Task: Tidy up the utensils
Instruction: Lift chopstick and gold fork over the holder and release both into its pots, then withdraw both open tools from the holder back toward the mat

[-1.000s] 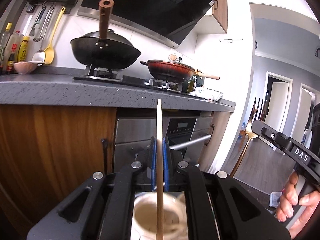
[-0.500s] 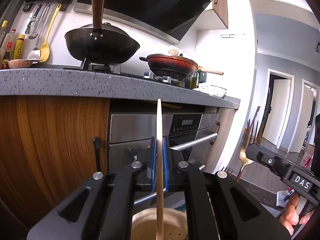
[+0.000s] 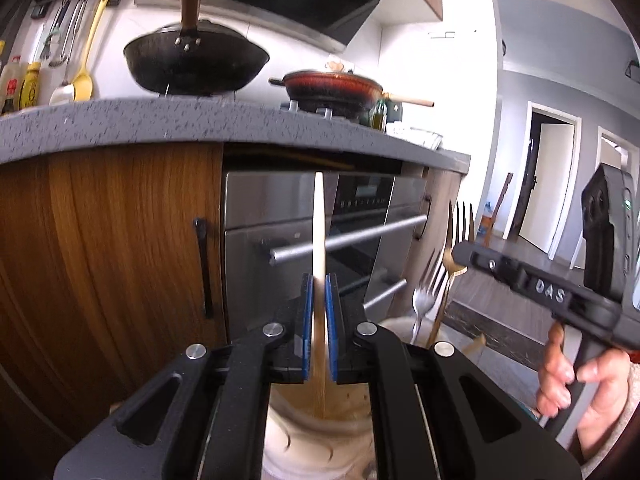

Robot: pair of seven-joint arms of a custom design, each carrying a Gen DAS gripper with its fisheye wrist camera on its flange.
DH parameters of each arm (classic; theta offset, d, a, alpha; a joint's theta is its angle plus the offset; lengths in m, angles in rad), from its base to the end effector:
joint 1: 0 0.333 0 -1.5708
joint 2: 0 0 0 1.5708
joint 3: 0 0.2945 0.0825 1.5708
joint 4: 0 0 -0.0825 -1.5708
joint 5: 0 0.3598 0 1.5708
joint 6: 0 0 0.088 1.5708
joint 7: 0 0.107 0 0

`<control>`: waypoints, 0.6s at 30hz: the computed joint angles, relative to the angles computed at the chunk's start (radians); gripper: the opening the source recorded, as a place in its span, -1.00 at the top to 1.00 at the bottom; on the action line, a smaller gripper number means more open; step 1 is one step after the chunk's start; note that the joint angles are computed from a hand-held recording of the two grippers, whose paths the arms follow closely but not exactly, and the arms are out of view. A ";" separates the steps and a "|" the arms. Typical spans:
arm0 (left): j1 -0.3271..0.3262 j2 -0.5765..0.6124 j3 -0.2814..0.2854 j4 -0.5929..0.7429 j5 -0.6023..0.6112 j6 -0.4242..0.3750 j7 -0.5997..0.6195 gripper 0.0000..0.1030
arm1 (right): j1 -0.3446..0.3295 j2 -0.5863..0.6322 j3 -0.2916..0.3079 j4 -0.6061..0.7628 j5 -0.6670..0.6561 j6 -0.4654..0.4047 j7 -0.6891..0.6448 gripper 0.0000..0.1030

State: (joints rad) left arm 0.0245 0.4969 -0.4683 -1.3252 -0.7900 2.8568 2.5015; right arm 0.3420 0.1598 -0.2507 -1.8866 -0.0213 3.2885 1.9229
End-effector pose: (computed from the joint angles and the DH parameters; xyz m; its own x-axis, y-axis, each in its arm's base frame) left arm 0.6852 -0.1861 0.5671 -0.5940 -0.7921 0.1406 -0.3516 0.0985 -0.9310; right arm 0.6106 0.0694 0.5707 -0.0100 -0.9624 -0.2715 -0.3278 0.2597 -0.9084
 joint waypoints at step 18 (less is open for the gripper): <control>0.031 -0.093 0.005 -0.113 -0.076 0.020 0.033 0.02 | 0.220 -0.004 -0.277 -0.010 -0.191 -0.016 0.224 0.43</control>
State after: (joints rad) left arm 0.0556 0.4044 -0.4635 -1.4385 -0.8659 2.8773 2.5342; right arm 0.5624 0.1563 -0.5282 -1.8963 -0.2122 3.2725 2.1465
